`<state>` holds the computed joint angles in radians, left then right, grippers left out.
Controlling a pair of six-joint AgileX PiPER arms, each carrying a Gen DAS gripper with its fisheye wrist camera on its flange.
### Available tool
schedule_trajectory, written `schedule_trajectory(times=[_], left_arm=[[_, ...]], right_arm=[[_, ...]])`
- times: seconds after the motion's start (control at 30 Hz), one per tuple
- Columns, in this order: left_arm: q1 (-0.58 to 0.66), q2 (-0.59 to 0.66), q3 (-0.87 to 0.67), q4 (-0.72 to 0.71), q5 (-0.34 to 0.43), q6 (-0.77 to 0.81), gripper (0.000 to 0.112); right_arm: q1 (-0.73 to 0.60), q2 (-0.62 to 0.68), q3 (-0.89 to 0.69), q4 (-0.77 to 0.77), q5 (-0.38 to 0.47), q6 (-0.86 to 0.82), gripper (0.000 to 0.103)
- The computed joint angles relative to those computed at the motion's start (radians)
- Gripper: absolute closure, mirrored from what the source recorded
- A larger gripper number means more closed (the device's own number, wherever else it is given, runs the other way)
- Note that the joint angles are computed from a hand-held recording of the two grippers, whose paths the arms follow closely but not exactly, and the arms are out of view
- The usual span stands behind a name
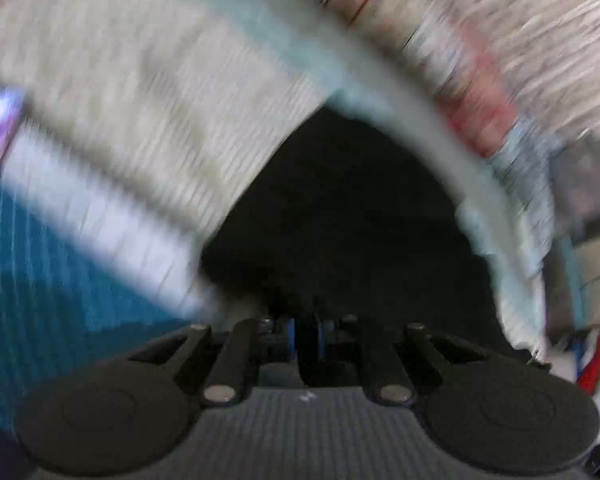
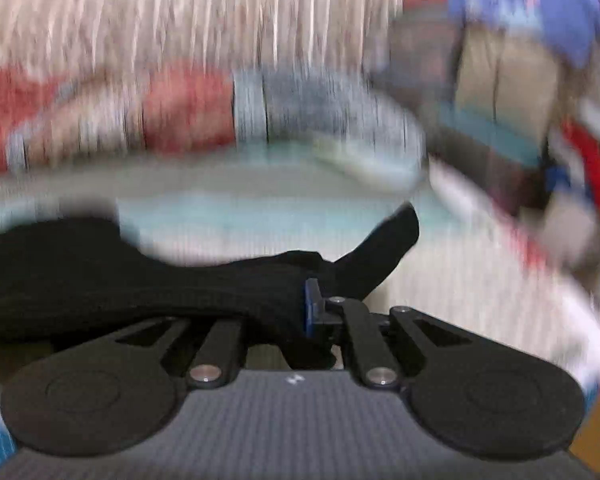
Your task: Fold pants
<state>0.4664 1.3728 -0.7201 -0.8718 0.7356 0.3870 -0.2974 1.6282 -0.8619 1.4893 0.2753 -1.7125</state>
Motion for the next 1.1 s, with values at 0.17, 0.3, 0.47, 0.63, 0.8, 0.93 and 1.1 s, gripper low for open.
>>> schedule_trajectory(times=[0.17,0.3,0.47,0.63,0.8,0.93,1.1], left_arm=[[-0.014,-0.063,0.127,0.022,-0.065,0.036,0.103],[0.010,-0.197,0.148,0.101,-0.022,0.030,0.092],[0.280,-0.478,0.178,0.124,0.179,0.198,0.064],[0.030,-0.272,-0.011,0.313,-0.076,-0.030,0.059],[-0.242,0.213,-0.397,0.511,-0.252,-0.268,0.030],[-0.353,0.563,-0.757,0.660,-0.185,-0.463,0.030],[-0.435,0.776,-0.969,0.841,-0.152,-0.625,0.033]], right_arm=[[-0.016,-0.067,0.145,-0.118,-0.001,0.135,0.087],[-0.114,-0.133,0.099,-0.482,0.229,0.275,0.037],[-0.322,-0.117,-0.066,-0.542,0.729,0.252,0.039],[-0.263,0.134,-0.347,-0.300,0.822,0.404,0.041],[-0.044,0.479,-0.729,-0.284,0.691,0.696,0.047],[0.077,0.748,-1.117,-0.438,0.732,1.037,0.046],[0.179,0.946,-1.441,-0.608,0.884,1.282,0.040]])
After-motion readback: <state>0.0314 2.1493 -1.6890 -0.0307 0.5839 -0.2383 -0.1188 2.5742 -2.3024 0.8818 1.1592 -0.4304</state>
